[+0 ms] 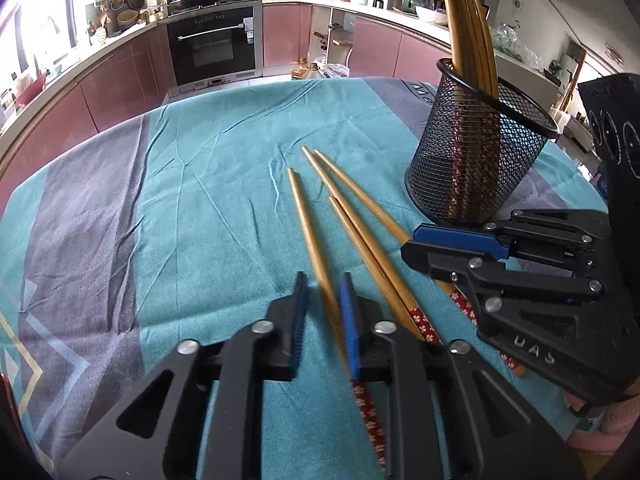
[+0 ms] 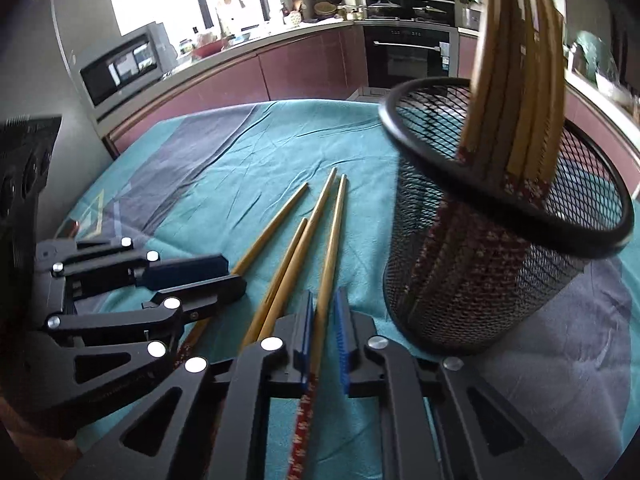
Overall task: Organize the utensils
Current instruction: 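Close the left tool on one chopstick while the right tool grasps another, then lift and lower the left tool's chopstick into the mesh cup while the right tool inserts its own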
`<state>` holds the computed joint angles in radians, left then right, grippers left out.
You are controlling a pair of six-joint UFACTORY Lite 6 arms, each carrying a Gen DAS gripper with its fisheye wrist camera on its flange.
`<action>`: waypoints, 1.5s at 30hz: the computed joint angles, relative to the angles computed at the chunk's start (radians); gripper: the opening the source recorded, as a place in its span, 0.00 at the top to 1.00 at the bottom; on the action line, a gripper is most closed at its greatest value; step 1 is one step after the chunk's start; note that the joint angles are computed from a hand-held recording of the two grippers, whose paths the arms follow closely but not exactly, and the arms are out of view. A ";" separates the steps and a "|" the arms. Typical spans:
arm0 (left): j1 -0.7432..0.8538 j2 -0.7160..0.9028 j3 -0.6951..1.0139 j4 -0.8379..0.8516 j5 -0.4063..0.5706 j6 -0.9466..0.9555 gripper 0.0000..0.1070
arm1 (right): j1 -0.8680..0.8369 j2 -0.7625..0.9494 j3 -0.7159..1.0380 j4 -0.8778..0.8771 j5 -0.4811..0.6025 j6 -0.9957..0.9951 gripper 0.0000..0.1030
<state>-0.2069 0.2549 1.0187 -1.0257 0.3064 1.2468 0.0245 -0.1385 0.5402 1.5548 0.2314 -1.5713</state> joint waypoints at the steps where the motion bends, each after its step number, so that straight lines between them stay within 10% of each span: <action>1: 0.004 0.000 0.001 -0.008 0.008 0.002 0.89 | -0.012 0.000 -0.002 0.011 0.013 -0.008 0.93; 34: 0.033 0.011 0.007 0.006 0.144 0.029 0.87 | -0.077 -0.055 -0.038 -0.163 0.128 0.067 0.94; 45: 0.081 -0.079 -0.008 -0.014 0.228 0.022 0.93 | -0.256 -0.332 -0.090 -0.340 0.304 0.188 0.94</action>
